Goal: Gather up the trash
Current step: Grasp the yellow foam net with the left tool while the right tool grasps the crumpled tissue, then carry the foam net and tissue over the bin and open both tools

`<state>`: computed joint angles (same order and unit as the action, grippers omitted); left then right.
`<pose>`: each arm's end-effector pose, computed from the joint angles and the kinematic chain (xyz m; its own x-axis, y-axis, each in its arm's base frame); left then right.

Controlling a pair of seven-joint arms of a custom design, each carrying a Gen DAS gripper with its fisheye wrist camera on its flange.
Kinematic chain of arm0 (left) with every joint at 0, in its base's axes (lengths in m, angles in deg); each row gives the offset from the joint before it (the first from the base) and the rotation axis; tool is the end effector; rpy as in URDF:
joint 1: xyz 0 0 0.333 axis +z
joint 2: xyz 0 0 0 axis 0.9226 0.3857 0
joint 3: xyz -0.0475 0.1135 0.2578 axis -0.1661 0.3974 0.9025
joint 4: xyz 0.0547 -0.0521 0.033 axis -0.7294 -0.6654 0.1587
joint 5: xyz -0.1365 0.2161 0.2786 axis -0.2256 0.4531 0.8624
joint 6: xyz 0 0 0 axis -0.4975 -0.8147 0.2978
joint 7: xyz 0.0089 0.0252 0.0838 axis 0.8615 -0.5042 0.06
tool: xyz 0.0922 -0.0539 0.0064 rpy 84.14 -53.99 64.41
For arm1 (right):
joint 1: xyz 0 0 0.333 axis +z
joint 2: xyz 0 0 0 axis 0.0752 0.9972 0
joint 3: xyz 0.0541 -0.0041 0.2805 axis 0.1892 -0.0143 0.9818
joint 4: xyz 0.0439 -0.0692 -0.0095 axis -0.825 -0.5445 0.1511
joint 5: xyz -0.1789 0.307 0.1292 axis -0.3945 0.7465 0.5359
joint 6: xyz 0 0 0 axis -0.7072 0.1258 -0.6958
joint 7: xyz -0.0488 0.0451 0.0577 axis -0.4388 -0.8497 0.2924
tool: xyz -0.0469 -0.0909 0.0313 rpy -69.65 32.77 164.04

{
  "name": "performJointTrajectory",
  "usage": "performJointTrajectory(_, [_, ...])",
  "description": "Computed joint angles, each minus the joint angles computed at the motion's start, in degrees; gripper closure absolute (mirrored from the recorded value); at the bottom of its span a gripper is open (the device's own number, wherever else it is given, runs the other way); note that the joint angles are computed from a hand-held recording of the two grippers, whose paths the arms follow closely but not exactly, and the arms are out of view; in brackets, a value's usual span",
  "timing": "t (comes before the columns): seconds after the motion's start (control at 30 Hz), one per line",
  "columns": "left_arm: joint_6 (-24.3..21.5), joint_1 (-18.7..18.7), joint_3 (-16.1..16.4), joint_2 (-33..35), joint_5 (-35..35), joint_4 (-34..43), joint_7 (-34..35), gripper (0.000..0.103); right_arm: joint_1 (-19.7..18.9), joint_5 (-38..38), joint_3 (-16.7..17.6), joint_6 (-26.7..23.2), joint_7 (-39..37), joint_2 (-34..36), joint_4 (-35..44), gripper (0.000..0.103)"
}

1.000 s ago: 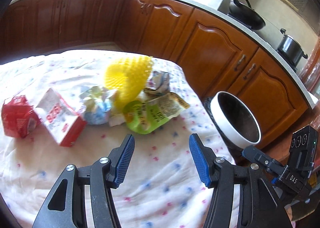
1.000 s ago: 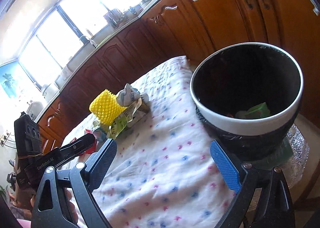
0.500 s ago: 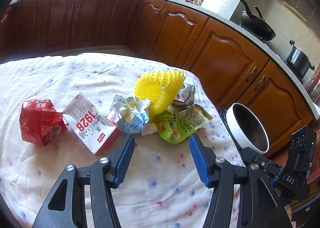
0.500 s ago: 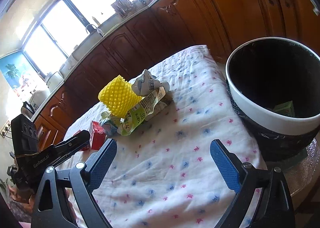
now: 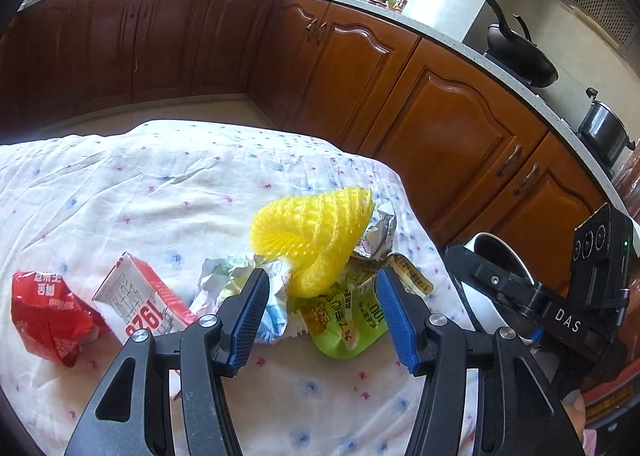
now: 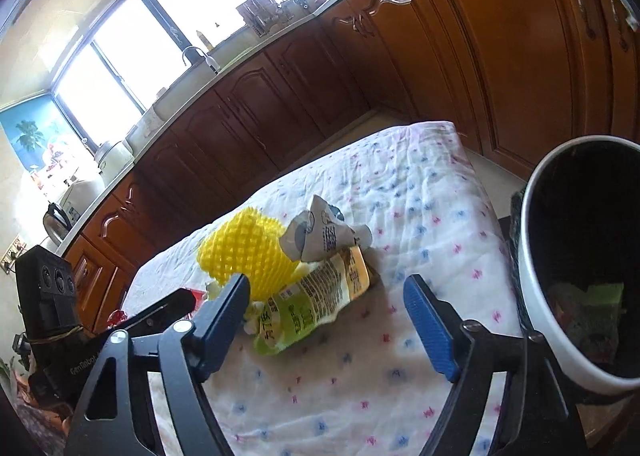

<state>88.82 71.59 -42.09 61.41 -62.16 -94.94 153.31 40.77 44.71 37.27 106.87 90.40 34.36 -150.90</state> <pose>0.6959 -0.1269 0.3296 -0.4013 -0.8363 0.3736 -0.7652 0.0819 -0.6386 0.6451 0.3309 0.2826 -0.2307 -0.8308 -0.5066 -0.6466 0.5199 -0.5582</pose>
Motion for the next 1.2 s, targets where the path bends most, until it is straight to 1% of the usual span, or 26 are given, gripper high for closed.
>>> performJointTrajectory(0.03, [-0.92, -0.74, 0.70, 1.23, 1.07, 1.85, -1.27, 0.048, -2.29, 0.11, 2.49, -1.29, -2.13, 1.30, 2.70, 0.035])
performJointTrajectory(0.07, [-1.79, -1.38, 1.29, 2.56, 2.18, 3.81, -2.57, 0.048, -4.27, 0.33, 4.71, -2.81, -4.22, 2.75, 5.52, 0.037])
performJointTrajectory(0.13, [-2.75, -2.60, 2.27, 4.85, 4.46, 7.06, -5.06, 0.049, -7.52, 1.13, 8.59, -5.62, -8.22, 5.89, 11.04, 0.041])
performJointTrajectory(0.2, [-4.34, -3.24, 2.77, 7.43, 6.58, 10.78, -7.27, 0.055, -10.41, 2.66, 12.25, -8.66, -12.49, 9.62, 16.93, 0.044])
performJointTrajectory(0.27, [-7.00, -3.45, 2.82, 9.93, 8.43, 14.60, -9.08, 0.074, -12.47, 4.74, 15.16, -10.76, -16.30, 13.45, 22.36, 0.047])
performJointTrajectory(0.3, [-8.23, -3.46, 2.69, 11.11, 9.16, 16.40, -9.60, 0.078, -13.18, 5.82, 16.29, -11.69, -18.10, 15.18, 24.80, 0.051])
performJointTrajectory(0.33, [-9.01, -3.40, 2.45, 11.95, 9.67, 17.66, -9.78, 0.087, -13.64, 6.83, 17.09, -12.61, -19.75, 16.61, 26.80, 0.059])
performJointTrajectory(0.37, [-8.80, -3.34, 2.09, 12.11, 9.87, 17.68, -9.54, 0.091, -14.01, 7.78, 17.86, -13.28, -21.45, 17.90, 28.60, 0.064])
performJointTrajectory(0.4, [-8.54, -3.18, 1.67, 12.31, 9.96, 17.86, -8.98, 0.092, -13.66, 8.32, 17.40, -13.12, -21.98, 18.11, 28.76, 0.068])
performJointTrajectory(0.5, [-6.70, -2.07, -0.18, 11.49, 8.70, 16.25, -6.44, 0.093, -10.85, 7.81, 13.11, -11.77, -20.15, 15.41, 24.92, 0.075])
performJointTrajectory(0.57, [-5.76, -1.09, -1.59, 10.37, 7.16, 14.49, -4.15, 0.093, -8.93, 6.92, 10.11, -8.47, -17.23, 12.17, 19.67, 0.079])
performJointTrajectory(0.67, [-4.33, 0.43, -3.65, 8.22, 4.16, 11.39, 0.30, 0.094, -5.09, 4.77, 4.33, -5.11, -11.46, 7.49, 12.22, 0.083])
performJointTrajectory(0.8, [-2.79, 2.56, -6.53, 4.93, -1.40, 6.89, 8.38, 0.094, 1.63, 1.72, -4.52, -0.45, -2.96, 1.83, 2.21, 0.084])
performJointTrajectory(0.87, [-2.76, 3.14, -7.27, 3.38, -4.22, 4.78, 11.93, 0.094, 5.87, 0.53, -9.44, 1.52, 0.96, -0.71, -2.91, 0.084])
performJointTrajectory(0.97, [-4.18, 3.24, -7.42, 1.57, -7.75, 2.62, 16.19, 0.094, 13.67, -0.13, -17.94, 4.36, 5.89, -3.56, -10.27, 0.084])
performJointTrajectory(1.0, [-4.78, 3.11, -7.24, 0.96, -8.75, 1.86, 17.35, 0.094, 15.83, 0.08, -20.15, 5.01, 6.77, -4.14, -12.13, 0.084])
performJointTrajectory(1.1, [-6.60, 2.36, -6.34, -0.67, -11.23, -0.26, 19.96, 0.094, 23.91, 2.24, -27.89, 7.12, 8.62, -5.71, -18.85, 0.084])
performJointTrajectory(1.2, [-8.08, 1.25, -5.26, -2.30, -13.11, -2.06, 22.31, 0.094, 31.03, 5.26, -34.18, 8.82, 8.85, -6.72, -24.85, 0.084])
